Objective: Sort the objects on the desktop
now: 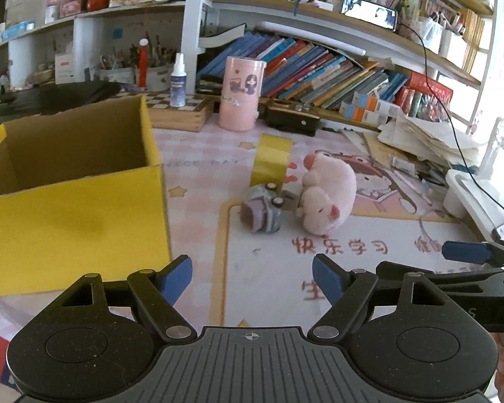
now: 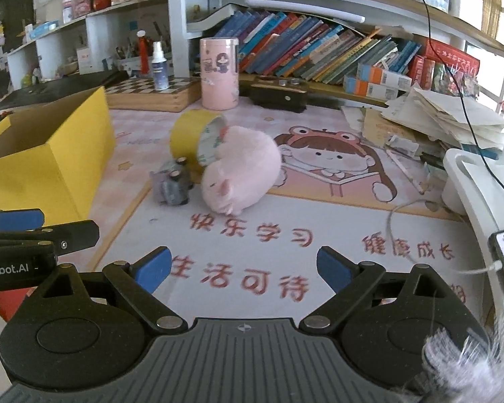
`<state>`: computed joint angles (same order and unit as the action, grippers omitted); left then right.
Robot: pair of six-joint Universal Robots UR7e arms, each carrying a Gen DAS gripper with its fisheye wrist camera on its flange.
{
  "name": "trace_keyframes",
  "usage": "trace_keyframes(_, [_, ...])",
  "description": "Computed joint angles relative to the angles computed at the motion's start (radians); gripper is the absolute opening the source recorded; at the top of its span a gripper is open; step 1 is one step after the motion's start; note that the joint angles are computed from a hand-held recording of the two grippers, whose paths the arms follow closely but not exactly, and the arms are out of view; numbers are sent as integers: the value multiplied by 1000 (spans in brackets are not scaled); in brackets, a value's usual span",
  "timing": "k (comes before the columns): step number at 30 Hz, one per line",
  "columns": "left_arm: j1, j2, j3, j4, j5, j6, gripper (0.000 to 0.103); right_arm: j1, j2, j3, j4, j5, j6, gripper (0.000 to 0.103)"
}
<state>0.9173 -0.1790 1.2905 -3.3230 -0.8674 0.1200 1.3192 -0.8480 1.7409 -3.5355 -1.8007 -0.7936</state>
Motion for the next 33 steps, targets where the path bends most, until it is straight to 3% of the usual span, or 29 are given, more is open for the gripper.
trace_keyframes(15, [-13,136,-247,86,66,-36,81,-40,13,-169,191,66,-54,94])
trace_keyframes(33, [-33,237,-448,84,181,26,81,-55,58,-338,417,141,-63,96])
